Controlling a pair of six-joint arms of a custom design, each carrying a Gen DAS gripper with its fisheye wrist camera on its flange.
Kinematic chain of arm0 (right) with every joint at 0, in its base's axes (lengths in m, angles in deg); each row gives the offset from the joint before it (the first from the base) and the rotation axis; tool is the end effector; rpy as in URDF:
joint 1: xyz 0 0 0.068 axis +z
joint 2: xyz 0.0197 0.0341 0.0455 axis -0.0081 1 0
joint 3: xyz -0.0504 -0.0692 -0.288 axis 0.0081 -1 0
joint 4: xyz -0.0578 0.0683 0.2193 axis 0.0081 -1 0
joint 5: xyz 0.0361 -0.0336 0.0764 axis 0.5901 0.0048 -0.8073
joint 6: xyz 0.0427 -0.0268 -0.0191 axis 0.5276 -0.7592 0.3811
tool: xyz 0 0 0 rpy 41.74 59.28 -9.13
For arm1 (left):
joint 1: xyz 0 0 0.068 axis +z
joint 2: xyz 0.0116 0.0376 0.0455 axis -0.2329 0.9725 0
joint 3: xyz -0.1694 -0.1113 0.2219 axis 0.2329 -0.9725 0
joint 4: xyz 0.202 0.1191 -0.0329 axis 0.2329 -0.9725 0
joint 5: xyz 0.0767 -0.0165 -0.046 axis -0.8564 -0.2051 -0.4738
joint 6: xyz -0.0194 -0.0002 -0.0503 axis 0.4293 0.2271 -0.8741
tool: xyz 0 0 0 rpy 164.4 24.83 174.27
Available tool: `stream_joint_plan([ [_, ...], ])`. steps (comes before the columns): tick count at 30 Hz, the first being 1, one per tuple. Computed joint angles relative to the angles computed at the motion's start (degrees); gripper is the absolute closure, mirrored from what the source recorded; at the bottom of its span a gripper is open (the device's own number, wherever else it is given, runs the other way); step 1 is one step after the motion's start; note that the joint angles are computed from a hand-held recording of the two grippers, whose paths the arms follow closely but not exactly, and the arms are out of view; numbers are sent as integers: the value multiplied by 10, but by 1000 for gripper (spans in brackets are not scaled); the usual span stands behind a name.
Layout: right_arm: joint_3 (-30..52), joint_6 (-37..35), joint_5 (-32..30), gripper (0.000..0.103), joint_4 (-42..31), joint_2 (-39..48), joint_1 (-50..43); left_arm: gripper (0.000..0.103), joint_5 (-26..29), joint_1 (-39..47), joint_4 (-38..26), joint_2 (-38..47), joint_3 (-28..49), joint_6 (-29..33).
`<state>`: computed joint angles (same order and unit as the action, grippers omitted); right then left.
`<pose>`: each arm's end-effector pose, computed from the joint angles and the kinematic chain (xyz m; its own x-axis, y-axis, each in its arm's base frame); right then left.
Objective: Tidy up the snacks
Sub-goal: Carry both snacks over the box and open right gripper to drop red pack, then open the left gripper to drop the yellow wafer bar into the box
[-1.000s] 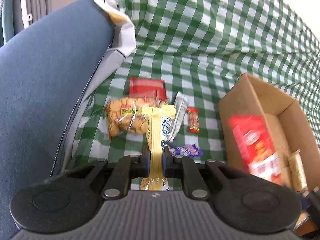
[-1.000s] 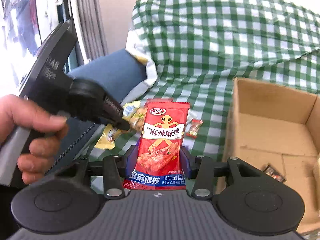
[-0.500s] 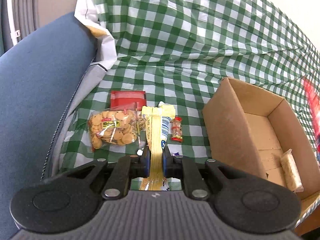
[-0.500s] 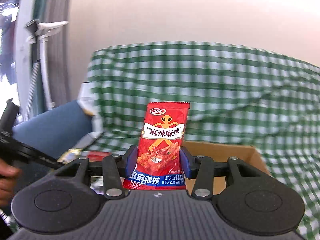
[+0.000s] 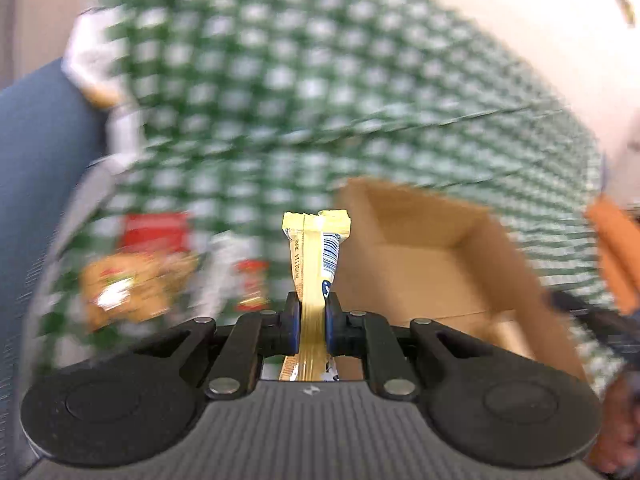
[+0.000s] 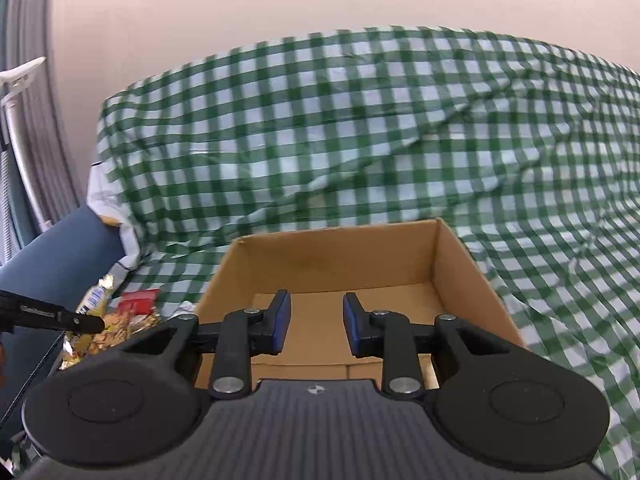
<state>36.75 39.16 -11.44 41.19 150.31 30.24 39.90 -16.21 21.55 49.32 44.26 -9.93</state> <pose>0.2071 0.0974 0.2936 -0.4171 0.2302 -0.8792 0.2912 0.9502 0.1106 0.3563 -0.0365 0.2764 -0.6472 0.1416 -0.7490 0.5125 0.8082 -0.2901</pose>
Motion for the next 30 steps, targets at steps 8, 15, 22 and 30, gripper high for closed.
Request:
stream_joint_plan([
  [8, -7, 35, 84, 29, -38, -13, 4, 87, 69, -109, 46, -58, -93, 27],
  [15, -25, 50, 122, 25, -40, -31, -4, 67, 36, -141, 72, -66, -121, 31],
  [22, -26, 51, 131, 26, -25, -16, 2, 39, 3, -99, 98, -45, -104, -44],
  [30, -43, 2, 118, 49, 64, 17, 22, 42, -40, -55, 96, -45, -91, -2],
])
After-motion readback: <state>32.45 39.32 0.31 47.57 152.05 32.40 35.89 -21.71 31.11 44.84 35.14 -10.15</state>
